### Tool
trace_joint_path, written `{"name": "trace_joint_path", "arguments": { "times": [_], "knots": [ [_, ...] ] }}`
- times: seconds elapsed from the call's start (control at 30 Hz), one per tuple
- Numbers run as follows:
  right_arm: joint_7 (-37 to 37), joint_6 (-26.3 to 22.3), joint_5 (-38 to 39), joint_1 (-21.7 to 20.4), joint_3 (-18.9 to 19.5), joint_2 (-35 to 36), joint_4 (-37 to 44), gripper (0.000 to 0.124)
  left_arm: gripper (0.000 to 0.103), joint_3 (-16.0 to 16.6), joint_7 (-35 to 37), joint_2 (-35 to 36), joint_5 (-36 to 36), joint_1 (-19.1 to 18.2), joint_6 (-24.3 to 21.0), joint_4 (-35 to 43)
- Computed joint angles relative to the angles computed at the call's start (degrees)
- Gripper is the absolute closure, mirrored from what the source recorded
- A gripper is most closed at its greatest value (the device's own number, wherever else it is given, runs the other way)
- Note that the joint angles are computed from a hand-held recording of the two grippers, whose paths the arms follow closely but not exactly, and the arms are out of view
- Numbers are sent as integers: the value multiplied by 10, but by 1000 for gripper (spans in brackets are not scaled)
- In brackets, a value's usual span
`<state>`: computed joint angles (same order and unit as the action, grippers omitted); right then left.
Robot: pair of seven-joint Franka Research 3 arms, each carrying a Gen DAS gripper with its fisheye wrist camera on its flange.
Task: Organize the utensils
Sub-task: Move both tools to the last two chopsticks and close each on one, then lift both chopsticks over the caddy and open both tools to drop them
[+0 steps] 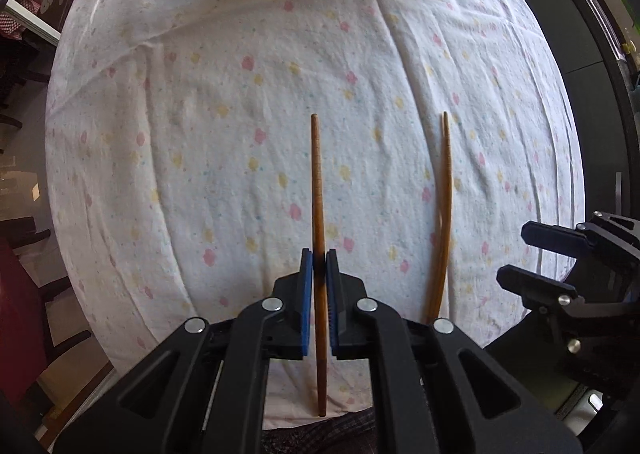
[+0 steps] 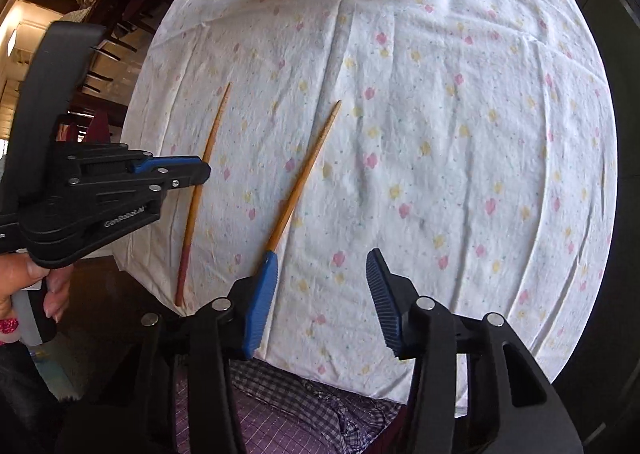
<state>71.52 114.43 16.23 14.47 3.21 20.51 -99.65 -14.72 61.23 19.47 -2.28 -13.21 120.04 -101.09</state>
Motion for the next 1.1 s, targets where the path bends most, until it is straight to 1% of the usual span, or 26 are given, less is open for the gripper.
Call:
{"name": "trace_joint_path", "arguments": {
  "times": [0.07,0.2,0.3,0.4,0.53,0.63,0.67,0.7,0.77,0.83,0.9,1.0,1.1],
  "knots": [
    [32,-15,-30,20,0,26,30,95,96,3,6,-26,-8,11,14,-31],
    [89,-31,-60,46,-2,65,82,96,96,9,26,-70,-25,26,46,-83],
    [129,-38,-79,60,-6,81,103,99,96,12,51,-93,-43,35,63,-108],
    [162,-68,-96,69,-9,104,140,100,96,14,74,-118,-57,39,78,-131],
    [196,-93,-113,80,-12,139,195,101,96,15,89,-118,-64,35,101,-133],
    [214,-137,-105,76,-11,177,261,101,97,18,108,-133,-73,37,108,-145],
    [216,-139,-102,74,-10,179,263,104,96,17,111,-133,-76,36,113,-145],
    [213,-135,-108,75,-13,180,265,112,97,16,112,-130,-78,34,118,-142],
    [202,-108,-102,67,-12,162,234,116,96,16,122,-136,-79,32,128,-146],
    [186,-71,-101,64,-10,138,194,117,96,15,123,-136,-81,30,139,-144],
    [172,-38,-81,52,-5,112,152,117,96,16,123,-139,-81,29,152,-145],
    [111,44,-21,20,11,51,61,117,96,16,129,-150,-84,27,178,-148],
    [18,142,69,-12,28,-19,-30,117,96,17,133,-160,-78,24,202,-144]
  ]
}}
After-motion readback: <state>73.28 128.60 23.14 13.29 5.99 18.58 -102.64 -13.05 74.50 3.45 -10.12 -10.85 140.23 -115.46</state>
